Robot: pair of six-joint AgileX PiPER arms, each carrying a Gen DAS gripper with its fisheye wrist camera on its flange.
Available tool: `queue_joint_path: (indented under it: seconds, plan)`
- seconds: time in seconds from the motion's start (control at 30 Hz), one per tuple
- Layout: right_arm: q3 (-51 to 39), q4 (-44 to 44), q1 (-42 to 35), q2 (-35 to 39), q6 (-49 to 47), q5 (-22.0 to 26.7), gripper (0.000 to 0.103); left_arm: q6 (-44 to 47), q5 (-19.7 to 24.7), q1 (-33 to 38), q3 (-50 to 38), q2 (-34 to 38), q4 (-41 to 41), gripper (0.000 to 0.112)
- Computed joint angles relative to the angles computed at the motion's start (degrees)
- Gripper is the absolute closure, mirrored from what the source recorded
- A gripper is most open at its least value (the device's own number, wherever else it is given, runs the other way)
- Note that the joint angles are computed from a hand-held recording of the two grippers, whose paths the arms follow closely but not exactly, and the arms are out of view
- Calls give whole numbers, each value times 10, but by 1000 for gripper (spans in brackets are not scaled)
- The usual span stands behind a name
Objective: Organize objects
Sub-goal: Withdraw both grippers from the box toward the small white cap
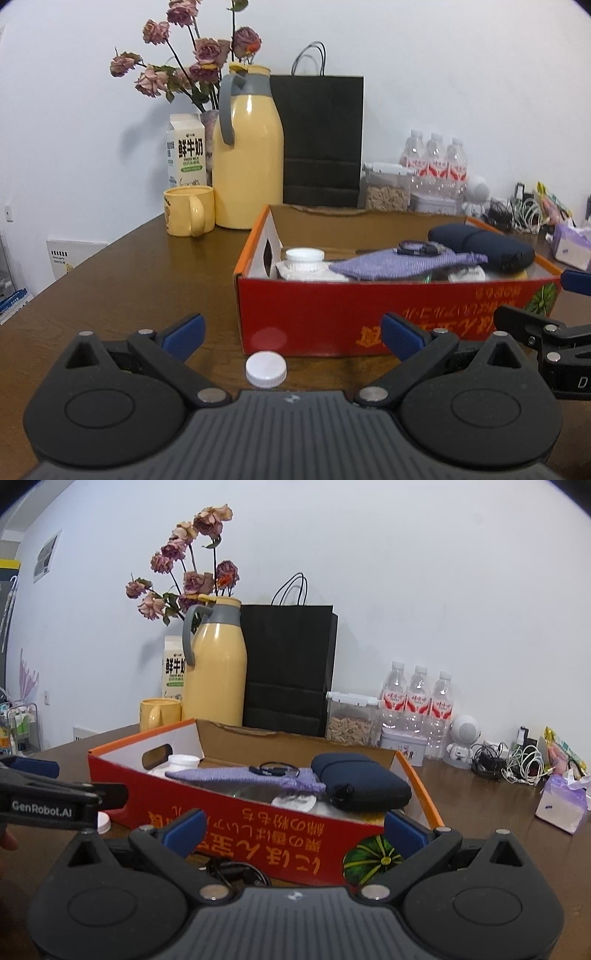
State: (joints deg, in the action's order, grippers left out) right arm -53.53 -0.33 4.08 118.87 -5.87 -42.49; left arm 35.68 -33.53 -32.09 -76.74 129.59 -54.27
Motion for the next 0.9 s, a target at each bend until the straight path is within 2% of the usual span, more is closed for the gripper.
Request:
queue_joint_path:
  seconds: [0.2, 0.33, 0.5, 0.57, 0.67, 0.73, 0.9]
  plan:
    - [-5, -25, -2, -4, 18, 33, 0, 8, 23, 10, 3, -6, -15, 9]
    - [-18, -54, -6, -4, 46, 72, 0, 14, 35, 17, 8, -10, -23, 9]
    - [-65, -119, -8, 5, 119, 167, 3, 23, 53, 25, 10, -13, -34, 9]
    - [-88, -155, -8, 12, 165, 205, 8, 27, 58, 27, 9, -13, -37, 9]
    - [-118, -163, 0, 25, 188, 247, 14, 53, 69, 29, 0, -11, -61, 9]
    - [-134, -170, 4, 32, 203, 268, 17, 70, 79, 32, -7, -9, -79, 9]
    - [-158, -210, 10, 42, 251, 295, 35, 129, 105, 39, -28, -2, -139, 9]
